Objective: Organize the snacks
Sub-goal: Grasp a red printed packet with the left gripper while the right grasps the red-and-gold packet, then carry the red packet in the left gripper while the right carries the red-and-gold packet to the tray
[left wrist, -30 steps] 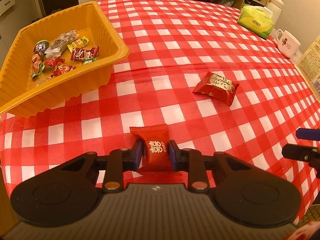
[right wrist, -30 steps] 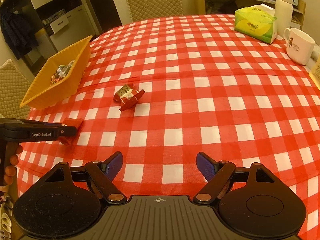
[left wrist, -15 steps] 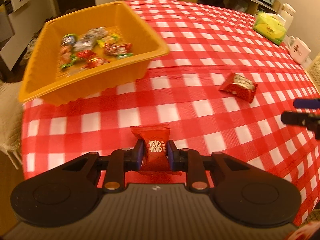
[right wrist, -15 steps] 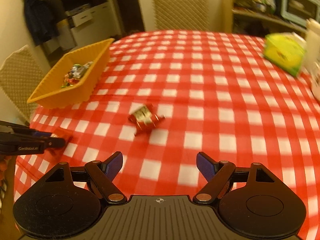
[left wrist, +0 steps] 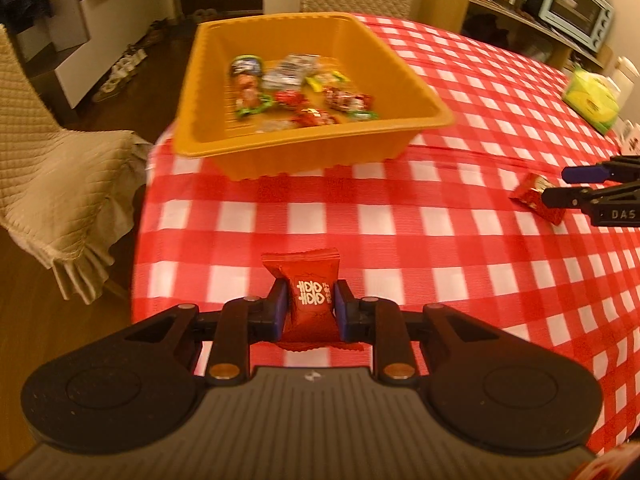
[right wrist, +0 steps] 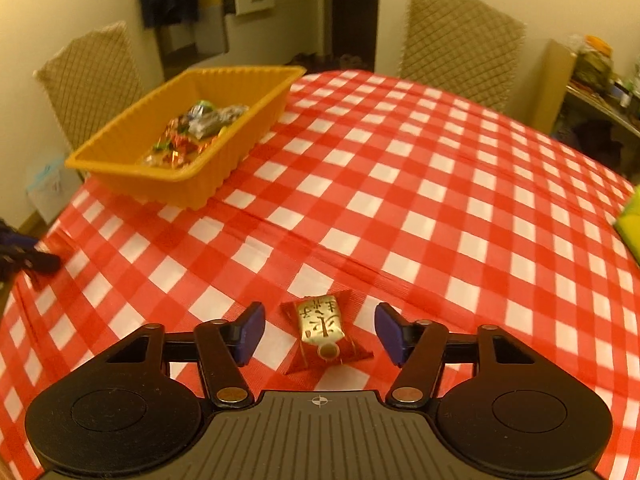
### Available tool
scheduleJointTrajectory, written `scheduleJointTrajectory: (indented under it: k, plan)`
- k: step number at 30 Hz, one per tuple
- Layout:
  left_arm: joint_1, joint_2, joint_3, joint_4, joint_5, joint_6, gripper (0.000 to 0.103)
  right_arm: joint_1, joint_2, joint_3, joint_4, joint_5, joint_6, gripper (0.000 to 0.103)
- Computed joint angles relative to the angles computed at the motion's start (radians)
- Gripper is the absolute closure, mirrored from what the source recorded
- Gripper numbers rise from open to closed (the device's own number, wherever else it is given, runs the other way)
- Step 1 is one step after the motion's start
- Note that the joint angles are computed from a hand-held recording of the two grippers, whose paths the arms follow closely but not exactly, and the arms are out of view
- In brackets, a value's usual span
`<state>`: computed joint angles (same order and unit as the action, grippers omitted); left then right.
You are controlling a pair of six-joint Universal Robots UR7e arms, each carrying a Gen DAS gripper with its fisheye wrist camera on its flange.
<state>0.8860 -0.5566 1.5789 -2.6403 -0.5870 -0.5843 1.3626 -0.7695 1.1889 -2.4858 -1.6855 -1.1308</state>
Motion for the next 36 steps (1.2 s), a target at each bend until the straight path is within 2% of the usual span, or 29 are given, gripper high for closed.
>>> scheduleJointTrajectory:
  k: [6, 8, 9, 13, 16, 23, 30, 36]
  plan:
    - [-0.007, -0.041, 0.050, 0.008, 0.027, -0.052, 0.081, 0.012, 0.043, -0.038, 0.017, -0.065, -0.025, 0.061]
    - [-0.009, -0.050, 0.062, 0.005, 0.032, -0.057, 0.081, 0.011, 0.043, -0.036, 0.019, -0.067, -0.018, 0.074]
    - [-0.009, -0.054, 0.067, 0.001, 0.034, -0.055, 0.081, 0.012, 0.042, -0.035, 0.021, -0.067, -0.015, 0.077]
    - [-0.013, -0.064, 0.078, -0.016, 0.039, -0.045, 0.081, 0.013, 0.020, -0.003, -0.003, -0.058, -0.001, 0.079]
    - [-0.017, -0.073, 0.088, -0.040, 0.042, -0.029, 0.081, 0.015, -0.005, 0.026, -0.019, -0.046, 0.041, 0.079]
    - [-0.030, -0.095, 0.103, -0.122, 0.051, 0.049, 0.081, 0.027, -0.069, 0.080, -0.015, 0.031, 0.129, 0.079]
    - [-0.025, -0.092, 0.068, -0.240, 0.052, 0.208, 0.081, 0.058, -0.094, 0.102, -0.002, 0.114, 0.180, 0.079]
    - [0.000, -0.065, -0.001, -0.318, 0.040, 0.359, 0.081, 0.100, -0.062, 0.080, 0.008, 0.154, 0.221, 0.079]
